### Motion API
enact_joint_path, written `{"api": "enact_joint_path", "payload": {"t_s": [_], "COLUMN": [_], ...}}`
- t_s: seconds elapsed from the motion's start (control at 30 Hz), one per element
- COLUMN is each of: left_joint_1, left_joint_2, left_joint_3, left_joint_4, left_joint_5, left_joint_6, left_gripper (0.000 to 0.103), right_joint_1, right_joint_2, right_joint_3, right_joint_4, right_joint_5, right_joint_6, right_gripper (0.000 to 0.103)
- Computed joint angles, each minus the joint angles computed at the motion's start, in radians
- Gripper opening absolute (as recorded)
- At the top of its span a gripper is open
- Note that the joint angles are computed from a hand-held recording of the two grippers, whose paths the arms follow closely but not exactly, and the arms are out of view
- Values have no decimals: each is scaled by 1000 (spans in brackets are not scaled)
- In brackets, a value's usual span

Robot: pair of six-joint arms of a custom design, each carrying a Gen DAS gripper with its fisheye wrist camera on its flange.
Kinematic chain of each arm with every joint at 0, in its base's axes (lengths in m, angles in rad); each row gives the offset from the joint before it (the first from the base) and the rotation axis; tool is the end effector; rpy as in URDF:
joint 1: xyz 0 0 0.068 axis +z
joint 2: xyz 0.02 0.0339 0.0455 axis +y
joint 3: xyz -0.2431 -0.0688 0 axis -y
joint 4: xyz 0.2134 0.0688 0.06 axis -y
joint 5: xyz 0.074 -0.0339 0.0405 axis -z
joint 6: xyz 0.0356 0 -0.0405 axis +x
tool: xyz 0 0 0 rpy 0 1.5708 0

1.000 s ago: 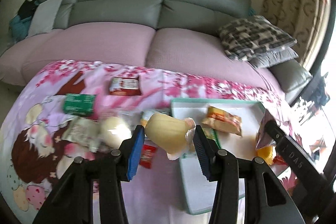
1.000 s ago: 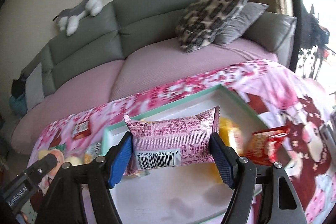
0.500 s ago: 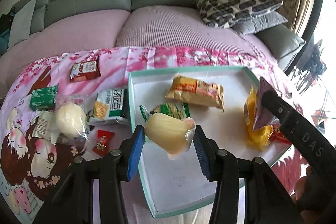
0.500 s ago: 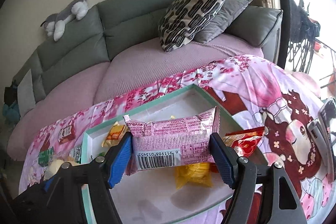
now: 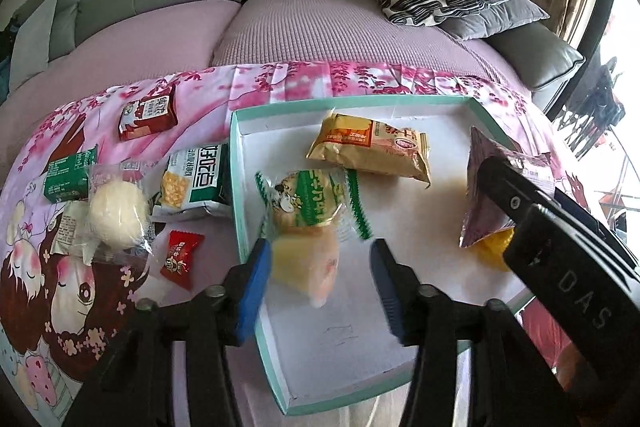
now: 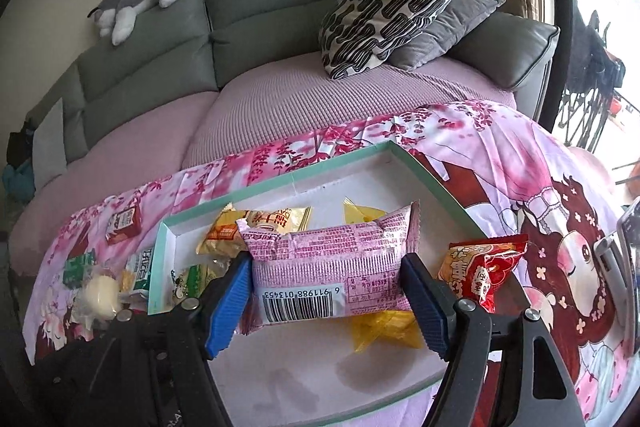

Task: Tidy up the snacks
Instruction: 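Carry the pastry and pink wafer bag over the teal tray, then open both tools to drop the pastry and pink bag into the tray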

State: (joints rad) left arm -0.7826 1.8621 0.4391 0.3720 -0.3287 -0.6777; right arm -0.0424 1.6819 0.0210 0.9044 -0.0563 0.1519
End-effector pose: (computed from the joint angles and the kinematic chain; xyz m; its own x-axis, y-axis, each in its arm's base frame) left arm 0.1741 -0.1569 0.0507 -0.8266 -0.0149 -0.5626 0.0455 0.9946 -0.0932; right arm 0.1671 -0.0051 0.0620 -0.6777 0.1800 -0.7130 0.1052 0.9833 0.1482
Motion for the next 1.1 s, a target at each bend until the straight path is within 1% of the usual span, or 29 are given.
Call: {"api": "enact_joint_path", "payload": {"t_s": [0.07, 0.17, 0.33, 0.57, 0.63, 0.67, 0.7, 0.77, 0.83, 0.9, 1.0, 1.1], "left_joint_1": [0, 9, 35, 107, 146, 167, 184, 218, 239, 245, 257, 297], "left_joint_2": [-12, -30, -76, -127, -130, -133, -137, -153, -169, -181, -196, -219], "left_joint_3": [-1, -11, -36, -92, -112, -121, -131, -162, -181, -190, -211, -256], "left_joint_4": [-12, -15, -42, -48, -41, -40, -37, -23, -29, -46, -49, 7], "left_joint_5": [-7, -9, -24, -54, -59, -63, -70, -93, -126, -172, -235, -230], "left_joint_6": [-3, -5, -19, -48, -65, -72, -78, -87, -103, -121, -130, -109], "left_gripper": [67, 67, 68, 69, 73, 80, 84, 84, 87, 101, 102, 102], "right_joint_1": [4, -6, -2, 6, 15, 21, 31, 49, 75, 94, 135, 186], "right_joint_2": [-5, -17, -23, -44, -36, -31, -27, -20, -18, -16, 2, 19], "right_joint_3": [0, 3, 10, 6, 8, 10, 12, 15, 12, 10, 11, 11], "right_joint_4": [-7, -23, -42, -52, -49, -49, -50, -50, -37, -31, -11, 8], "right_joint_5": [1, -17, 7, 15, 21, 24, 31, 43, 60, 66, 88, 128], "right_joint_6": [0, -6, -7, -9, -9, -8, -6, -2, 5, 6, 2, 9], "right_gripper": [78, 79, 84, 86, 86, 87, 88, 103, 103, 103, 103, 103]}}
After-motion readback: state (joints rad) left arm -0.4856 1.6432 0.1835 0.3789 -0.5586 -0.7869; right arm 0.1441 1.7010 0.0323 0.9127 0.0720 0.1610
